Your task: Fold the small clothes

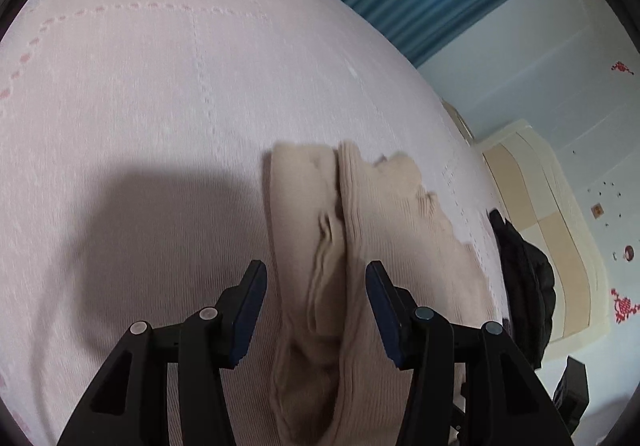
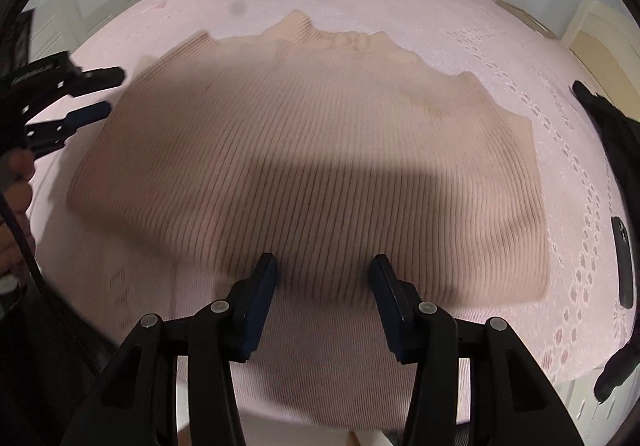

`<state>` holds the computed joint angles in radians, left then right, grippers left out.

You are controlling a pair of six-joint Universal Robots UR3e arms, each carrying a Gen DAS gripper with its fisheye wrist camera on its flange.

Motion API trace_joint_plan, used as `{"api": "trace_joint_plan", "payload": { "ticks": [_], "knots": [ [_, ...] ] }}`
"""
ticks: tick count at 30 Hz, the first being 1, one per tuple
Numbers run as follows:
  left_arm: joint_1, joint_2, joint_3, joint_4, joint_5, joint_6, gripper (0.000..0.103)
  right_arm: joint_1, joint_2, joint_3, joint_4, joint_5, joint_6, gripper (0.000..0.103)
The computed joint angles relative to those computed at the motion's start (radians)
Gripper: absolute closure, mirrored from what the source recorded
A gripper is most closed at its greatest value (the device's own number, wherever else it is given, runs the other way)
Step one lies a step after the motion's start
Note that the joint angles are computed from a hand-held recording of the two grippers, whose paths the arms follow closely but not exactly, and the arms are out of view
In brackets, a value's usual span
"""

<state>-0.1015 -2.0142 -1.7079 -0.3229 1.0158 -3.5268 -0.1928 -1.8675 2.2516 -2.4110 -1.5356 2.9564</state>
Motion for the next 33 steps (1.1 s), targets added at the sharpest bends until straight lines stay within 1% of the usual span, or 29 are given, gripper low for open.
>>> {"api": "trace_joint_plan", "payload": {
  "ticks": [3,5,8,10,12,14,15,17,18,19,20,21,22,23,24,25,27,28,30,31,32,33],
  "knots": [
    [-0.014,0.016,-0.030,-0.006,0.015,0.009,0.052,-0.105,-0.126,0.047,0.082,0.117,-0.082,0.056],
    [-0.029,0.001,-0.006,-0.042,0.014,0.032,0.052,-0.218,-0.237,0.089,0.141,0.218,-0.168,0.056],
    [-0.052,-0.031,0.033,-0.041,0.035,0.024,0.050,-0.339,-0.343,0.138,0.154,0.303,-0.244,0.056],
    [-0.067,-0.057,0.067,-0.038,0.048,0.002,0.049,-0.461,-0.426,0.169,0.184,0.382,-0.294,0.056],
    [-0.076,-0.074,0.084,-0.030,0.057,-0.012,0.049,-0.623,-0.518,0.192,0.273,0.485,-0.361,0.056],
    [-0.086,-0.099,0.118,-0.031,0.066,-0.024,0.049,-0.775,-0.615,0.216,0.380,0.567,-0.427,0.056],
    [-0.091,-0.112,0.137,-0.036,0.069,-0.028,0.049,-0.872,-0.665,0.221,0.466,0.613,-0.474,0.056],
    [-0.093,-0.123,0.151,-0.033,0.068,-0.039,0.049,-0.994,-0.679,0.228,0.556,0.668,-0.526,0.056],
    [-0.096,-0.134,0.164,-0.032,0.068,-0.049,0.050,-1.034,-0.672,0.222,0.596,0.685,-0.550,0.056],
    [-0.098,-0.140,0.171,-0.030,0.072,-0.058,0.052,-1.091,-0.664,0.213,0.668,0.708,-0.595,0.056],
    [-0.102,-0.143,0.180,-0.036,0.087,-0.068,0.060,-1.144,-0.658,0.198,0.746,0.724,-0.643,0.056],
    [-0.106,-0.144,0.185,-0.042,0.102,-0.083,0.068,-1.175,-0.631,0.182,0.789,0.734,-0.667,0.057],
    [-0.103,-0.145,0.185,-0.042,0.097,-0.093,0.072,-1.202,-0.617,0.167,0.837,0.743,-0.693,0.057],
    [-0.095,-0.145,0.184,-0.046,0.075,-0.106,0.077,-1.203,-0.599,0.166,0.823,0.747,-0.680,0.057],
    [-0.092,-0.139,0.188,-0.063,0.074,-0.113,0.078,-1.235,-0.622,0.155,0.892,0.737,-0.715,0.057],
    [-0.100,-0.132,0.204,-0.093,0.088,-0.117,0.079,-1.248,-0.625,0.154,0.912,0.733,-0.724,0.057],
    [-0.128,-0.114,0.255,-0.163,0.139,-0.143,0.080,-1.293,-0.615,0.141,0.983,0.740,-0.784,0.057],
    [-0.147,-0.109,0.293,-0.199,0.166,-0.156,0.080,-1.304,-0.611,0.142,0.989,0.746,-0.794,0.057],
    [-0.187,-0.101,0.390,-0.287,0.224,-0.173,0.081,-1.349,-0.619,0.125,1.067,0.758,-0.851,0.057],
    [-0.214,-0.107,0.463,-0.343,0.254,-0.197,0.081,-1.375,-0.595,0.106,1.101,0.762,-0.885,0.057],
    [-0.241,-0.124,0.548,-0.408,0.283,-0.219,0.081,-1.387,-0.582,0.100,1.113,0.761,-0.897,0.057],
    [-0.266,-0.146,0.635,-0.476,0.314,-0.239,0.081,-1.387,-0.555,0.098,1.095,0.760,-0.891,0.057]
  ]
}}
